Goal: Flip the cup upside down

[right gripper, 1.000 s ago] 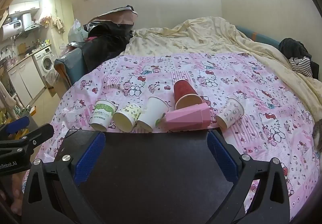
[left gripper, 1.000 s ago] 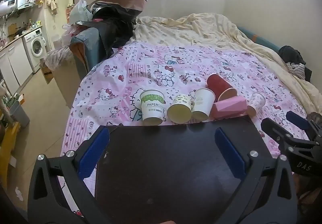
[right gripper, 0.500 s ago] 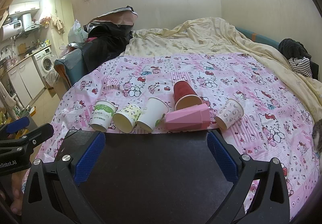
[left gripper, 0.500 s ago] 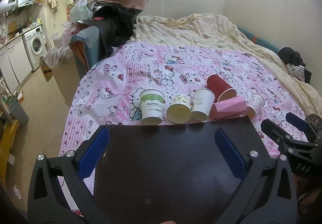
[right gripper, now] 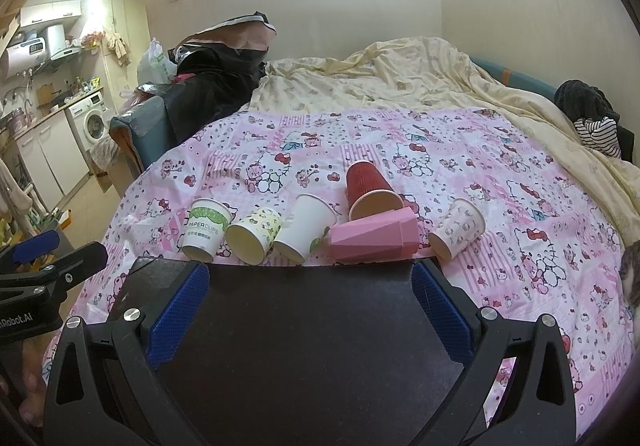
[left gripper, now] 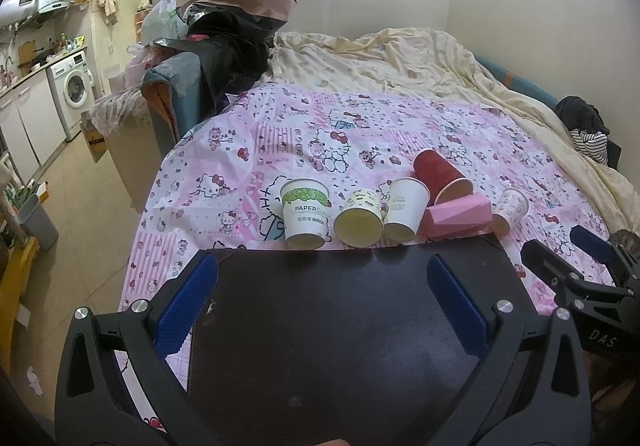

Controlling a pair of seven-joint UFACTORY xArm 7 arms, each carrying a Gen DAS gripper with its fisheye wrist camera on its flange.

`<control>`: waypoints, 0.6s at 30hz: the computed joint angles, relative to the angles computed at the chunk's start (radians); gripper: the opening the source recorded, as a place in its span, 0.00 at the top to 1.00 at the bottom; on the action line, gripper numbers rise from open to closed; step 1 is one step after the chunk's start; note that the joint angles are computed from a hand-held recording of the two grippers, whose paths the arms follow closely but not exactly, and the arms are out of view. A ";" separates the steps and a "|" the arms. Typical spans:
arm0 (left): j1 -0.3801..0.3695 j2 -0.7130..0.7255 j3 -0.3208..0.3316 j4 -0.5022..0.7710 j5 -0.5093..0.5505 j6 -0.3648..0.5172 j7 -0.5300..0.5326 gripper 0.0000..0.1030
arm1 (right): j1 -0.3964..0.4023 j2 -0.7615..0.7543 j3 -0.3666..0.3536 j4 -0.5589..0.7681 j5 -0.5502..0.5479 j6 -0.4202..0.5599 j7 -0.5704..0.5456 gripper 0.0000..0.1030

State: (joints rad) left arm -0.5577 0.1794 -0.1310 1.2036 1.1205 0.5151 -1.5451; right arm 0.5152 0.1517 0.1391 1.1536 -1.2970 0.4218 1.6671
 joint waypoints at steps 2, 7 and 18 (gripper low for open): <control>-0.001 0.000 0.000 0.000 0.001 0.000 -0.001 0.00 | -0.001 0.000 0.000 -0.001 0.003 -0.002 -0.003 0.00; 0.000 -0.001 0.000 -0.002 0.002 0.001 -0.004 0.00 | 0.000 0.002 -0.001 -0.001 0.001 -0.005 0.002 0.00; 0.004 -0.005 0.000 -0.009 0.002 -0.001 -0.006 0.00 | 0.000 0.001 -0.001 -0.002 0.000 -0.005 0.003 0.00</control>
State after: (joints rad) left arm -0.5540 0.1747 -0.1315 1.1947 1.1222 0.5136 -1.5514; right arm 0.5153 0.1528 0.1378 1.1517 -1.2972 0.4167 1.6705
